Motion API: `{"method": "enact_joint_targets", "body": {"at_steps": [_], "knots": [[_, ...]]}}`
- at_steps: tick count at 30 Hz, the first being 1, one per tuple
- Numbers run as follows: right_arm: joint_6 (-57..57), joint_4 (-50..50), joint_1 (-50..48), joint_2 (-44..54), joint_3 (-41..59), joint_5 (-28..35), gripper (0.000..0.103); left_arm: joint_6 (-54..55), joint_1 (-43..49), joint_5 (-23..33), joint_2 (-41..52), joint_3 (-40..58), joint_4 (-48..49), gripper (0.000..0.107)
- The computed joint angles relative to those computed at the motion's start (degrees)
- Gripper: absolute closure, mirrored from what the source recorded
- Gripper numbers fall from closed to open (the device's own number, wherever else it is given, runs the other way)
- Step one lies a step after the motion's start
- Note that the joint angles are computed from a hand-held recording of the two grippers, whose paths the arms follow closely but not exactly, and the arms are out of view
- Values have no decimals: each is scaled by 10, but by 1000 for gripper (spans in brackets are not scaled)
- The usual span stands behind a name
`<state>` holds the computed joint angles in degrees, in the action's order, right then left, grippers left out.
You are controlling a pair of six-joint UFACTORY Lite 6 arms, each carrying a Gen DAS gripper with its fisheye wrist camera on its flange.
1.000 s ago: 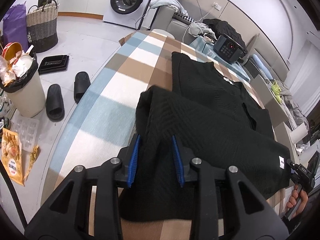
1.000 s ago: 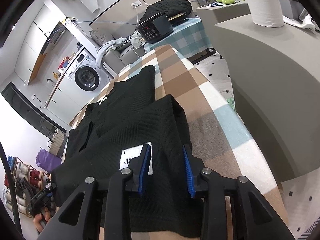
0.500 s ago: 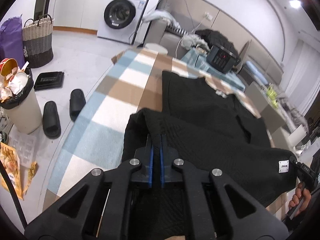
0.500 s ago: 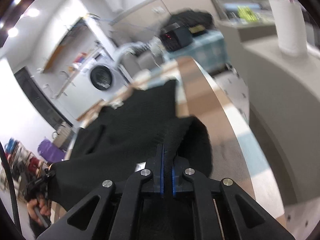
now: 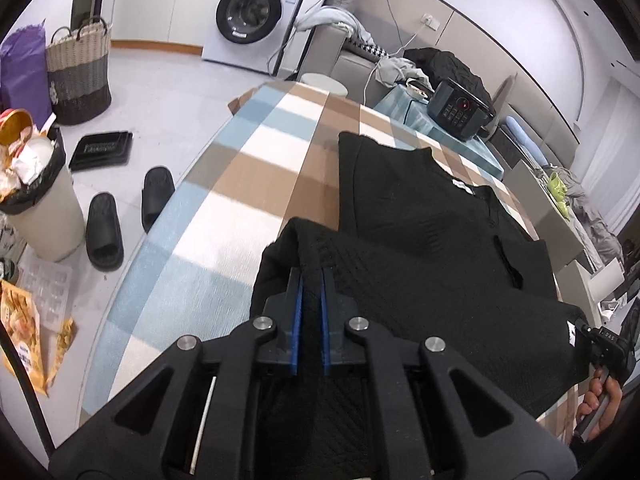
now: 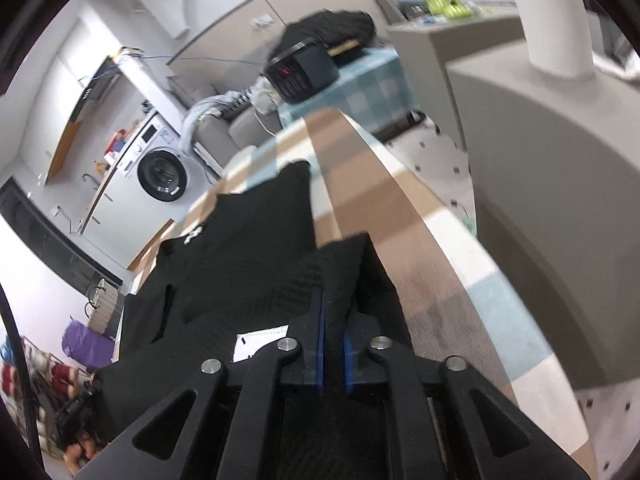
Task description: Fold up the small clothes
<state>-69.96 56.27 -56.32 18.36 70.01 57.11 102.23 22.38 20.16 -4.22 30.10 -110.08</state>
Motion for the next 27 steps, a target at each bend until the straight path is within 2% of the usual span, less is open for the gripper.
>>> {"method": "enact_joint_targets", "body": {"at_steps": [2,4,6,8,14,15,16,17,18,19,22,25,27], "knots": [[-3,-9,-25,0,2,20,81,-2,6,-3,-12,-15,9,94],[-15,-17,-54,-8,-5,38,77,-9,14,-5,-27,-31,22,86],[-28,-34,-82,-14,-14,57,75,-17,27,-4,-45,-53,36,70],[-39,-49,-99,-15,-19,73,75,-30,43,3,-63,-76,55,67],[-78,-57,-121,-23,-39,84,75,-41,77,40,-104,-131,86,68],[-88,-54,-119,-29,-45,81,77,-41,74,39,-115,-138,88,74],[-98,-47,-118,-37,-52,81,85,-44,71,33,-131,-146,92,80],[-105,-45,-121,-42,-54,89,95,-52,68,28,-154,-155,104,92],[-114,-38,-126,-45,-54,102,96,-59,70,31,-172,-162,117,97],[-123,-28,-135,-51,-56,116,98,-81,78,37,-197,-171,140,98],[-119,-35,-141,-60,-56,104,98,-147,92,45,-243,-181,209,99],[-87,-58,-126,-45,-49,67,98,-169,99,51,-229,-174,234,99],[-80,-68,-121,-38,-44,66,96,-179,121,76,-223,-172,248,97]]}}
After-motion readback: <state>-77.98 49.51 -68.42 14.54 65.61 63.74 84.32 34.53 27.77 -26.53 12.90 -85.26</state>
